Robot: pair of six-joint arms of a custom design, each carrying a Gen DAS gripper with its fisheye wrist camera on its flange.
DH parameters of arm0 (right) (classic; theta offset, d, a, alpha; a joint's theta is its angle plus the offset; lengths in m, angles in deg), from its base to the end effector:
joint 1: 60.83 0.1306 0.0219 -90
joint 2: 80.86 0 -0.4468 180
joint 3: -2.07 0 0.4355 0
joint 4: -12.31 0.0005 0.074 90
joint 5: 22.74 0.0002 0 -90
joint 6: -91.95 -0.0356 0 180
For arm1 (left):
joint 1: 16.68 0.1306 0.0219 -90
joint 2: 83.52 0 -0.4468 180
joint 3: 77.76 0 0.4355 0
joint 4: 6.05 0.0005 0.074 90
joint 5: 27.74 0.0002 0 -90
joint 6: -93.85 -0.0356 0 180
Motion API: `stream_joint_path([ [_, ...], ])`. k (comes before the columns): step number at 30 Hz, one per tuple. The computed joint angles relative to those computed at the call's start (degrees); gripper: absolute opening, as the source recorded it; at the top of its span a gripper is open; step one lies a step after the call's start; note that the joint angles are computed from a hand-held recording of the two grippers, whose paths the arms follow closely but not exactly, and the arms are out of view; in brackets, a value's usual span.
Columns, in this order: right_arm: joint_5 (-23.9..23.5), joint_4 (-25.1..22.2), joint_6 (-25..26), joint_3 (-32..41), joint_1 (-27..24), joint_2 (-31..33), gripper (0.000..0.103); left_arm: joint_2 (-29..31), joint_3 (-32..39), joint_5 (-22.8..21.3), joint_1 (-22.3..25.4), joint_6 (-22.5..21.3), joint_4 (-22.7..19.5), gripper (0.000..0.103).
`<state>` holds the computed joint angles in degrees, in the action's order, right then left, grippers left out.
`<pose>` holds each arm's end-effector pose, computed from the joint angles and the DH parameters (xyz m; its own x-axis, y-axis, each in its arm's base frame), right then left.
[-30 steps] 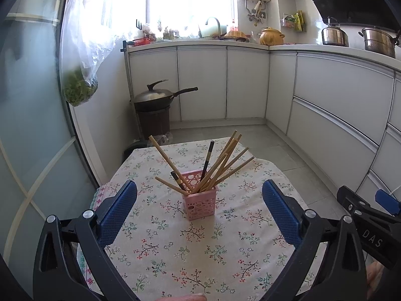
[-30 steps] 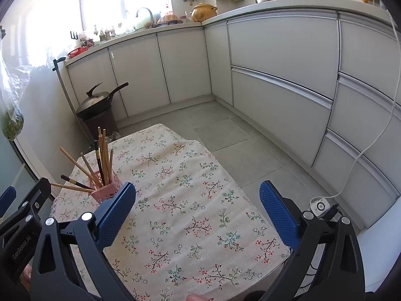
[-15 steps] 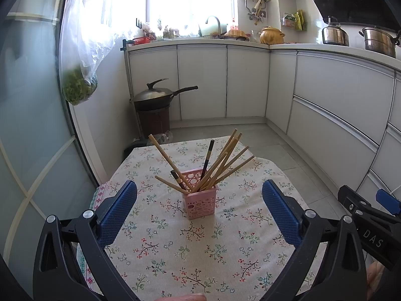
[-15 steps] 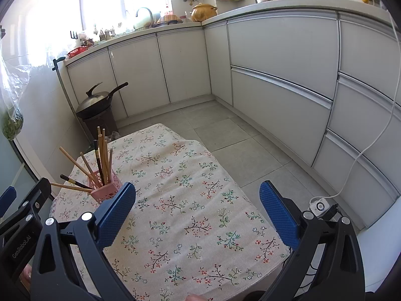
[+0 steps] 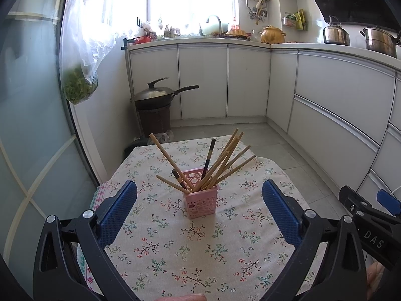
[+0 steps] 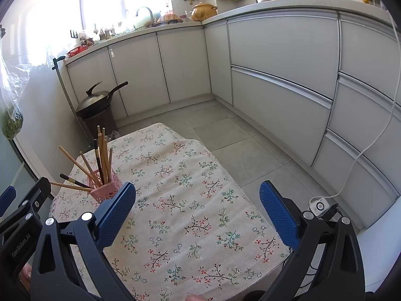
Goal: Organize utensils
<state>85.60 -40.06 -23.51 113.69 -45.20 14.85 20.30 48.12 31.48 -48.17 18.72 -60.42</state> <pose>0.5538 0.1428 0.6303 -0.5219 0.2777 -0.8065 0.2352 0.9557 0.1769 0.5384 -0.3090 0.6720 -0.4610 0.0239 -0.8871 -0.0397 0.9981 0.0475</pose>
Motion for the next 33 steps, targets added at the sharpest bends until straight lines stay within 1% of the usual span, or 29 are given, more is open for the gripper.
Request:
stream_joint_path([
  [24, -0.15, -0.85, 0.10, 0.79, 0.07, 0.51, 0.096, -0.22, -0.46, -0.12, 0.24, -0.36, -0.19, 0.096],
  [26, -0.10, -0.89, 0.01, 0.80, 0.09, 0.51, 0.096, -0.20, -0.57, 0.45, 0.17, -1.36, 0.22, 0.094],
  [27, -0.10, -0.89, 0.01, 0.80, 0.09, 0.51, 0.096, -0.39, -0.88, 0.66, 0.10, -1.69, 0.65, 0.089],
  [28, -0.12, -0.86, 0.04, 0.80, 0.08, 0.50, 0.096, -0.53, -1.15, 0.67, 0.04, -1.80, 1.08, 0.080],
  [30, -0.21, -0.87, 0.03, 0.68, 0.01, 0.48, 0.096, -0.74, -1.39, 1.82, 0.24, -1.73, 1.39, 0.074],
  [32, -0.19, -0.87, 0.13, 0.64, -0.02, 0.50, 0.096, -0.59, -1.17, 1.59, 0.29, -2.28, 1.22, 0.077],
  [33, -0.25, -0.77, 0.22, 0.57, -0.14, 0.51, 0.096, -0.31, -0.70, 1.55, 0.22, -2.43, 0.88, 0.082],
])
